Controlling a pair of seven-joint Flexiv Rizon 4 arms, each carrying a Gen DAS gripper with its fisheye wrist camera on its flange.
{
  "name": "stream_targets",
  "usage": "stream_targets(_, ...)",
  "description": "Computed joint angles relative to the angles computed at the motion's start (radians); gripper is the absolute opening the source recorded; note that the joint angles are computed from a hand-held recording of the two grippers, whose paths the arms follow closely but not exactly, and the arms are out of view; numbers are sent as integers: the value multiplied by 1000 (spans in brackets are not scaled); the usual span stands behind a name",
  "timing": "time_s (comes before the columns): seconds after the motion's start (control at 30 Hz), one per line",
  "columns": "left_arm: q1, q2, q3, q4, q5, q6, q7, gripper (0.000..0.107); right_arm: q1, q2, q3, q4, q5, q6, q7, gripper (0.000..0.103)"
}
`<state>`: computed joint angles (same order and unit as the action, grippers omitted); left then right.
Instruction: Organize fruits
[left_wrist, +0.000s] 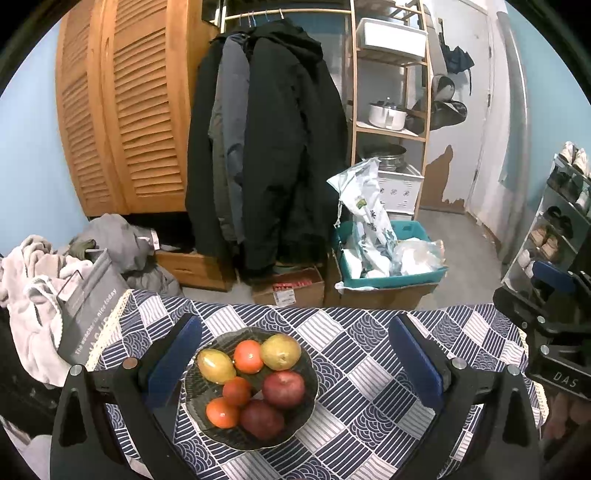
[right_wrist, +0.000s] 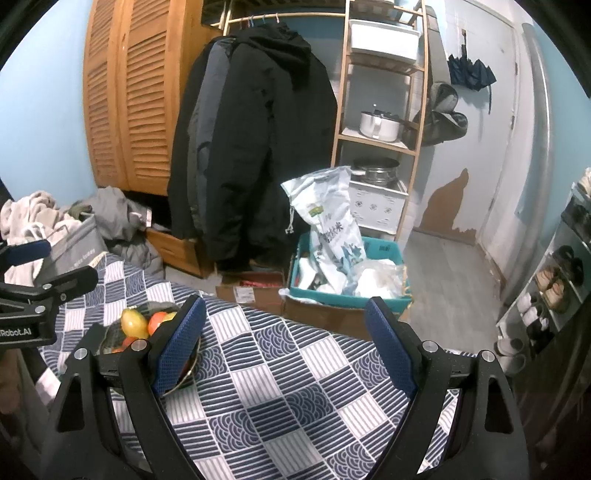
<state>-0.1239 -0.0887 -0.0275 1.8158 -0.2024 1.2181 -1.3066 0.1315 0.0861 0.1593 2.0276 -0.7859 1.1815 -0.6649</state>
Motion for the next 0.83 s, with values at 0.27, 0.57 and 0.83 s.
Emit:
stream_targets(0.27,-2,1,2,-1,28,9,-15,102,0,-1,0,0,-3,0,3,86)
stream_targets(0.57,-2,1,2,1,36,17,-11,102,-1,1,0,1,-2,1,1,86)
stream_targets(0.83,-3,4,1,7,28,22,-2,102,1,0,1,-1,-1,-4,4,86)
